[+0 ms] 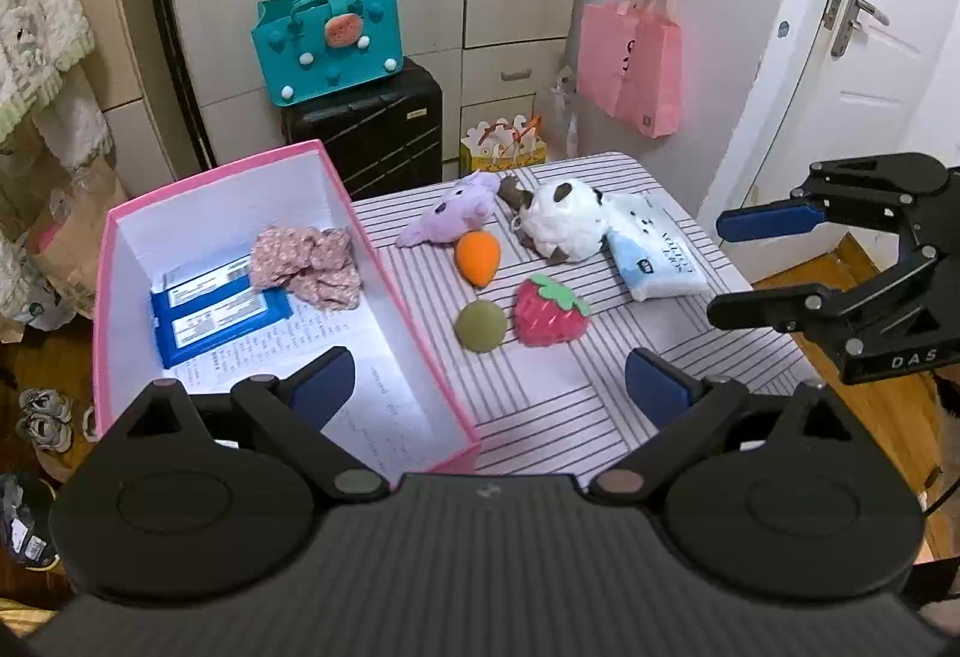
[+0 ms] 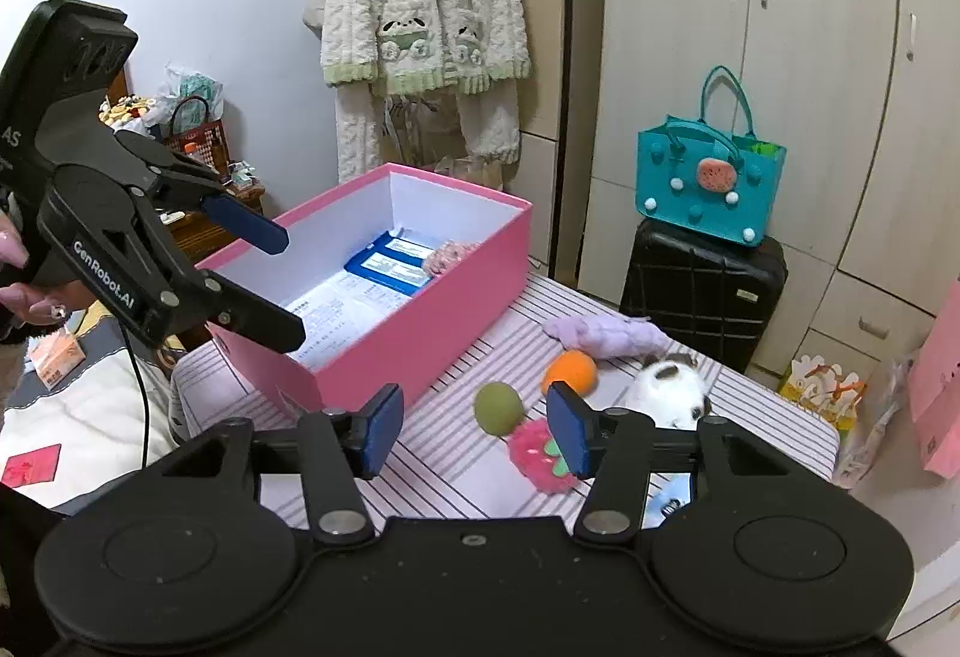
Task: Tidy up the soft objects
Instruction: 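Move both tools from the box toward the green ball and strawberry plush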
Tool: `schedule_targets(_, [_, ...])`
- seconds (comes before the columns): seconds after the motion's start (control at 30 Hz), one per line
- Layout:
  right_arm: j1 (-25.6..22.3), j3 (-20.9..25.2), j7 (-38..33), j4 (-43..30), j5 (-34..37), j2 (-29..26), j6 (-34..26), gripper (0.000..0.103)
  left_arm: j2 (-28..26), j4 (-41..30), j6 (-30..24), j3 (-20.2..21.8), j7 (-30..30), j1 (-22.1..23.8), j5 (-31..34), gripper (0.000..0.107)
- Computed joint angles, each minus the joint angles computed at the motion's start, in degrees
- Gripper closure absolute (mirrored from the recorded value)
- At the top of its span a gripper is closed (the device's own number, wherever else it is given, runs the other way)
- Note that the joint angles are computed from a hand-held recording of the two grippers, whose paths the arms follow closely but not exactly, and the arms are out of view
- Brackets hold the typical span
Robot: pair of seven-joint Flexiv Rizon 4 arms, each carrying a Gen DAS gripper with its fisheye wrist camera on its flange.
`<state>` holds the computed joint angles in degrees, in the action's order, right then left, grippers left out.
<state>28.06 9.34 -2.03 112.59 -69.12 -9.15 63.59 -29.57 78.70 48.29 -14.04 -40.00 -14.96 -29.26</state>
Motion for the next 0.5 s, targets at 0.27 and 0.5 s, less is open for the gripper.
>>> schedule_targets(0.27, [-1.71, 0.02, -3.89, 3.21, 2.37, 0.8, 0.77, 0.043, -0.55, 3.83, 4.82, -2.92, 4.6, -0.75, -3.97, 0.013])
schedule_targets(0.5, [-5.12, -2.17, 3.26, 6.76, -6.95, 1.07, 8.72, 0.036, -1.61, 7.42, 16.35, -6.25, 8.84, -2.72, -7.13, 0.013])
